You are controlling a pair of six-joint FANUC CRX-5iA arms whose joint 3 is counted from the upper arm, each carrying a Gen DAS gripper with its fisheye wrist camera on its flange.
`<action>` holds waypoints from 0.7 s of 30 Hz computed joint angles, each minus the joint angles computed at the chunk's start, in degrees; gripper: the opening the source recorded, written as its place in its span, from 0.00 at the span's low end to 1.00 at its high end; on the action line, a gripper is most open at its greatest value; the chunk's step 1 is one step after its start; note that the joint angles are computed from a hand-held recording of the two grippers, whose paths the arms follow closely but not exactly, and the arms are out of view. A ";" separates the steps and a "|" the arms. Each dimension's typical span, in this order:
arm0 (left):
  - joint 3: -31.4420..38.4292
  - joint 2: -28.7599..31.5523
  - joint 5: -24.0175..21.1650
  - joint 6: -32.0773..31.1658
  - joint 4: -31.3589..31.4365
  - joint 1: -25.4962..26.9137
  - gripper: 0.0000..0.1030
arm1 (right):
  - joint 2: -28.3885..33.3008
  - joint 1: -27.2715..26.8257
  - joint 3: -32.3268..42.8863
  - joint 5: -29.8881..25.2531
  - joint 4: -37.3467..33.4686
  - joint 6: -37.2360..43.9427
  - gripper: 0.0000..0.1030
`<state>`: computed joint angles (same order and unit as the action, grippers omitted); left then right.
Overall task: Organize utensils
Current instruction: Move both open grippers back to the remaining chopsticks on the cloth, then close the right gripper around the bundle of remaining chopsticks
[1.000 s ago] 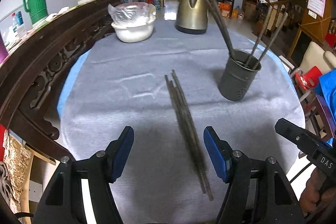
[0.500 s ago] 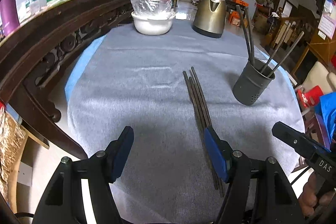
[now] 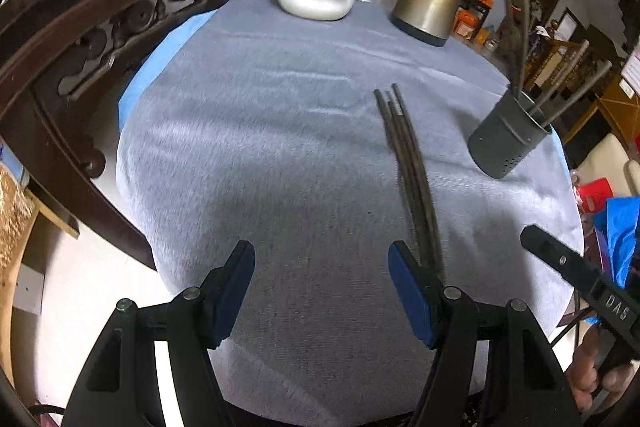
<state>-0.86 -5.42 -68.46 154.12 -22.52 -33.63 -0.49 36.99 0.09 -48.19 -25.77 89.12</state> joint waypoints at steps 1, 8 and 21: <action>-0.29 -0.10 0.15 0.27 0.22 0.17 0.68 | 0.41 0.20 0.12 -0.47 0.22 -0.05 0.29; -1.75 -0.02 0.99 0.83 2.73 1.08 0.68 | 3.32 1.90 1.45 -2.98 2.34 0.28 0.26; -2.20 -0.25 1.43 -0.39 3.62 1.11 0.68 | 9.69 4.86 6.56 -6.09 6.76 -3.04 0.20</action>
<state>-3.05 -5.67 -67.03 153.73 -18.90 -32.51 9.21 41.85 6.66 -54.28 -19.01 86.08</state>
